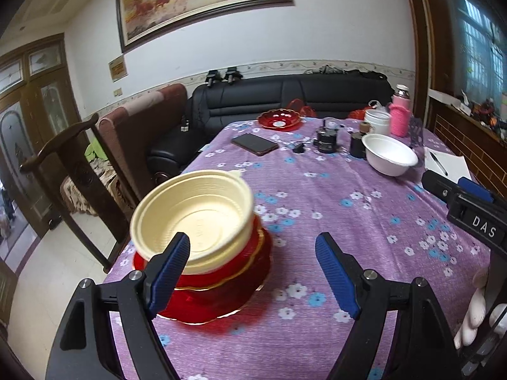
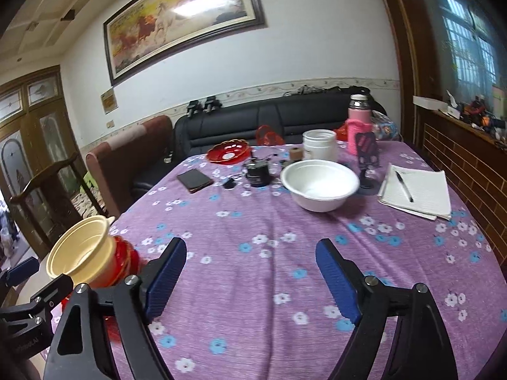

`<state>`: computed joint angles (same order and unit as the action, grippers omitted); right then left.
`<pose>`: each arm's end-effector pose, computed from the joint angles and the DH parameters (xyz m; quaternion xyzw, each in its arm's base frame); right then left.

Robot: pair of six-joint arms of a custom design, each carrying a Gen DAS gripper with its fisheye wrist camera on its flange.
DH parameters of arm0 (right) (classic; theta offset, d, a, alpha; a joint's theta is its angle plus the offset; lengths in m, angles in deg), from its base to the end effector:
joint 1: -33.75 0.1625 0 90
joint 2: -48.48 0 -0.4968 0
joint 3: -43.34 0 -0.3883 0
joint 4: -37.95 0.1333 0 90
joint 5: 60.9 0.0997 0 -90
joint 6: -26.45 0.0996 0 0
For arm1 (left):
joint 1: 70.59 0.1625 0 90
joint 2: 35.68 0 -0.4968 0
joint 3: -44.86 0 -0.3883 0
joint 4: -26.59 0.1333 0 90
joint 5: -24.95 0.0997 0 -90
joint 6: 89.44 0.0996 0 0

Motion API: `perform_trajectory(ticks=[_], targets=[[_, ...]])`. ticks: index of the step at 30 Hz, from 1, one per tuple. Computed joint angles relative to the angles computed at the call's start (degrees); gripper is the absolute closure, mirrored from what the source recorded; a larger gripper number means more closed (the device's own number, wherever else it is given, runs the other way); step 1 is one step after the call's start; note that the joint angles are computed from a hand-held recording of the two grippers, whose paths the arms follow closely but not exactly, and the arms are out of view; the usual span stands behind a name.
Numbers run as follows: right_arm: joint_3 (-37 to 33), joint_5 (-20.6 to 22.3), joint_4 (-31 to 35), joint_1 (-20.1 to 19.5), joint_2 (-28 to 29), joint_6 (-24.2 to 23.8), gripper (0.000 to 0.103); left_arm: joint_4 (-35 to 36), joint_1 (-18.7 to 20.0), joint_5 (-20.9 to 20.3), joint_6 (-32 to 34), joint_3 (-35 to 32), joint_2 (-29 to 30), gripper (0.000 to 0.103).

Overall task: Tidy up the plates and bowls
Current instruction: 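Move both grippers to the large white paper bowl's rim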

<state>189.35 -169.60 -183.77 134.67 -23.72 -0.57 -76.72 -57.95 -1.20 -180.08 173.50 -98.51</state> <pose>0.1740 -0.3667 0.2970 0.2063 -0.8421 0.4531 0.2077 -0.3531 -0.3074 0.1445 0.1443 0.7832 -0.4324 0.4229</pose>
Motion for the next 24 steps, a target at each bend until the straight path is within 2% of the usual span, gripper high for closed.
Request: perform_trajectory(ticks=[6,15,18,24], targets=[[0.3,0.9,1.4,-2.7,-2.3,0.7,0.014,-5.9,0.4,-0.6,6.1,-0.6,3.0,0.022],[-0.5,1.1,3.5,-5.5,-3.9,1.5,0.014,-12.8,1.0,-0.9,11.7,-0.6,5.2,0.022],[-0.9,0.8,4.5,-6.4,-4.3,1.8,0.014,-20.6,1.9,-2.1,17.3,-0.1,6.1,0.022],[-1.5,-1.4,6.9,-9.0,-6.2,3.3,0.014,-42.8,5.1,-3.7,34.1,-0.4,11.3,0.022]])
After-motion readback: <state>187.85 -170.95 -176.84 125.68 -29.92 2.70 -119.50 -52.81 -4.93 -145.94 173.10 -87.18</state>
